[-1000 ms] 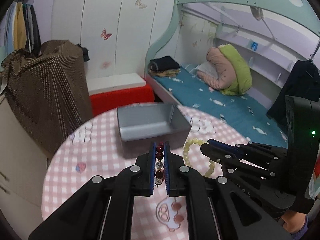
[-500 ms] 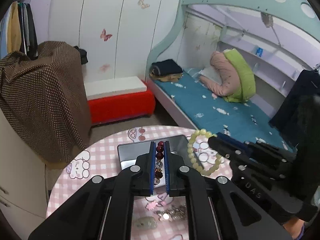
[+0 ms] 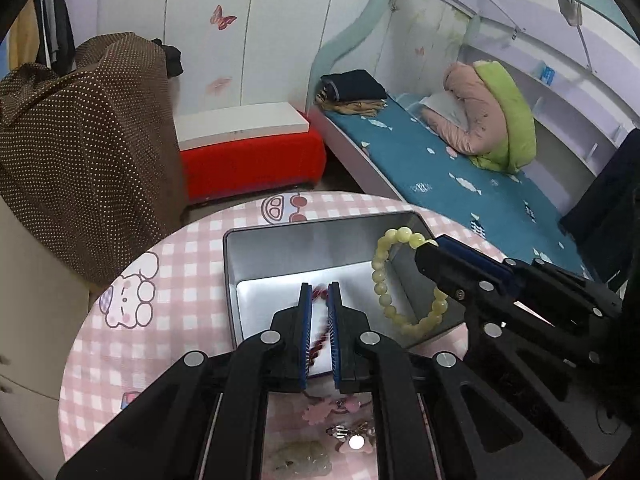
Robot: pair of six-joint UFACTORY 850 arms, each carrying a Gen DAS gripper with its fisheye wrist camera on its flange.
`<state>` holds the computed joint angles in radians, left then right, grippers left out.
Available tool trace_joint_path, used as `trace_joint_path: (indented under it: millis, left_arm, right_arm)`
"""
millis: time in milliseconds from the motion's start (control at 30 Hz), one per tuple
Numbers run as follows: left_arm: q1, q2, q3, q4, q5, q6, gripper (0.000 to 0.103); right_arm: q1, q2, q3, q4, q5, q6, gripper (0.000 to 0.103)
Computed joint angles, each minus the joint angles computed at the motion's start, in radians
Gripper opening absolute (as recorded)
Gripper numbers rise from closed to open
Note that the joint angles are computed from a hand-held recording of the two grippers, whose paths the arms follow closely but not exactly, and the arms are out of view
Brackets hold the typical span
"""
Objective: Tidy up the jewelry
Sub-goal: 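Carry both bracelets over the grey tin and open both tools inside it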
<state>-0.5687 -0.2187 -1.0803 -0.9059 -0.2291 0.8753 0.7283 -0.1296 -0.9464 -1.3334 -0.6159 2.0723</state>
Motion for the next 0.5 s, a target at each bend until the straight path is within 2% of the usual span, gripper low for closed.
trace_joint_path:
  millis: [33, 67, 100, 200, 300, 433, 500]
  left_arm:
    - [-0.003, 0.002, 0.003, 0.019, 0.008, -0.016, 0.013]
    - [-0.004, 0.005, 0.006, 0.028, 0.018, -0.026, 0.023]
    - [-0.007, 0.01, 0.012, 0.041, 0.038, -0.043, 0.029]
    - [0.0, 0.021, 0.023, -0.023, 0.047, 0.006, 0.04]
    - [0.008, 0.032, 0.034, -0.066, 0.048, 0.043, 0.045]
    - [-0.002, 0.051, 0.049, -0.003, 0.085, -0.018, 0.052]
    - [-0.006, 0.071, 0.068, 0.032, 0.121, -0.06, 0.064]
  right_arm:
    - [-0.002, -0.004, -0.001, 0.0, 0.004, 0.0, 0.01]
    - [-0.001, -0.003, 0.003, -0.005, 0.005, 0.007, 0.01]
    - [0.0, -0.005, 0.003, -0.005, 0.001, 0.009, 0.01]
    - [-0.001, -0.003, 0.012, -0.011, 0.007, 0.022, 0.01]
    - [-0.001, 0.003, 0.022, -0.017, 0.013, 0.028, 0.011]
    - [0.015, 0.012, 0.026, -0.024, -0.015, 0.042, 0.012]
    - [0.023, 0.018, 0.024, -0.008, -0.026, 0.029, 0.013]
